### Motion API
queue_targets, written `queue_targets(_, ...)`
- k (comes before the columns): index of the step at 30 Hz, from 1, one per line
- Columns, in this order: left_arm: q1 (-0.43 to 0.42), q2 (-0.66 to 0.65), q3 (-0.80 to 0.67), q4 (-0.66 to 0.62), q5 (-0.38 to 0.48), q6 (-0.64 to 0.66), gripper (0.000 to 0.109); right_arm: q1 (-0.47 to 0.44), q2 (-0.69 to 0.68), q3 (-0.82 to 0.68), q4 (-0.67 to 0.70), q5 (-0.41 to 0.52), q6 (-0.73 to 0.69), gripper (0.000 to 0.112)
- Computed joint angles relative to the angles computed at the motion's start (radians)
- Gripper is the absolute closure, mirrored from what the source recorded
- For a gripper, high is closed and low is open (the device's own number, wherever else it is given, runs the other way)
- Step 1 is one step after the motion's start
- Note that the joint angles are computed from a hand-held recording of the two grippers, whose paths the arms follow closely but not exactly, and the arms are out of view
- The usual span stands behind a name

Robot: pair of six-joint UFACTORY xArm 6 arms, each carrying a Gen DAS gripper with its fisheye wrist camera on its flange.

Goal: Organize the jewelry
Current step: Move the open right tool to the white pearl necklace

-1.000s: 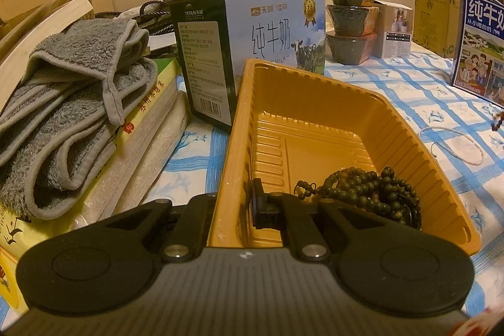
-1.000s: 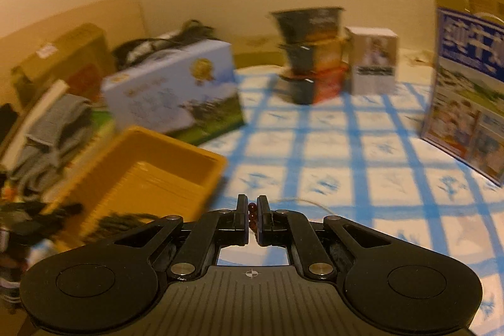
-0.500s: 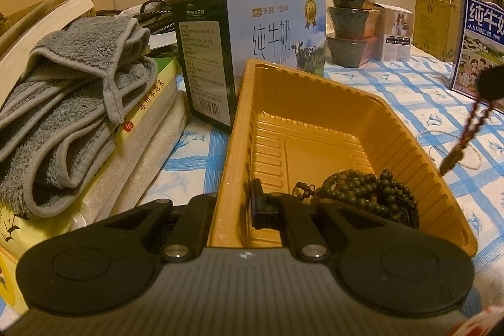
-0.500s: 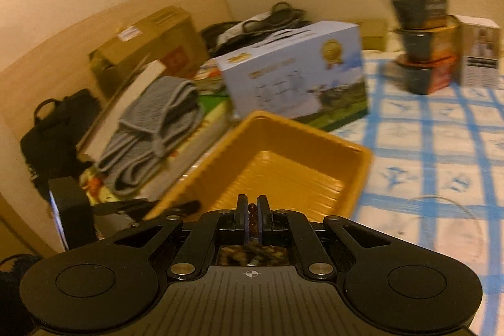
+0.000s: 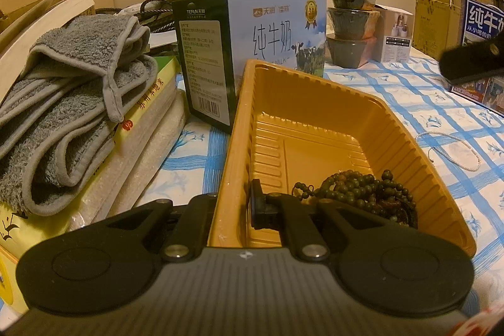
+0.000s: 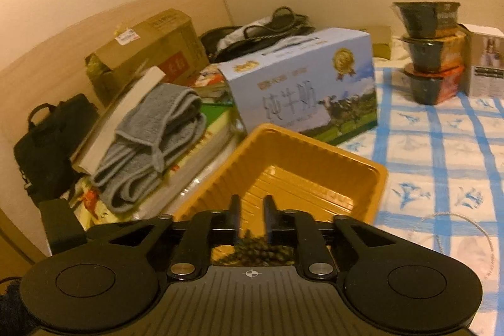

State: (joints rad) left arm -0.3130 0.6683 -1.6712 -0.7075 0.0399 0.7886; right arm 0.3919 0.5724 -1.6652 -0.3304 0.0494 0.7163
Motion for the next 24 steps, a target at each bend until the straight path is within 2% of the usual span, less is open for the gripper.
queue_targets(1,0.000,0.000,0.000,0.000,0.000,0.000,0.103,-0.008,-0.014,0.021,-0.053,0.003,0.055,0.078)
queue_targets(2,0.000,0.000,0.000,-0.001,0.000,0.001,0.103,-0.016,-0.027,0.038,-0.121,0.008,0.126,0.075)
queue_targets(7,0.000,0.000,0.000,-0.001,-0.001,0.000,0.103,-0.046,-0.110,0.161,-0.343,0.050,0.362,0.074)
queue_targets(13,0.000,0.000,0.002,0.001,-0.002,0.001,0.102,-0.074,-0.207,0.311,-0.507,0.111,0.555,0.074)
queue_targets(20,0.003,0.003,0.001,0.037,-0.004,-0.027,0.102,-0.116,-0.246,0.395,-0.564,0.198,0.559,0.074)
queue_targets(24,0.002,0.002,0.004,0.041,-0.007,-0.026,0.102,-0.153,-0.237,0.409,-0.603,0.195,0.515,0.074)
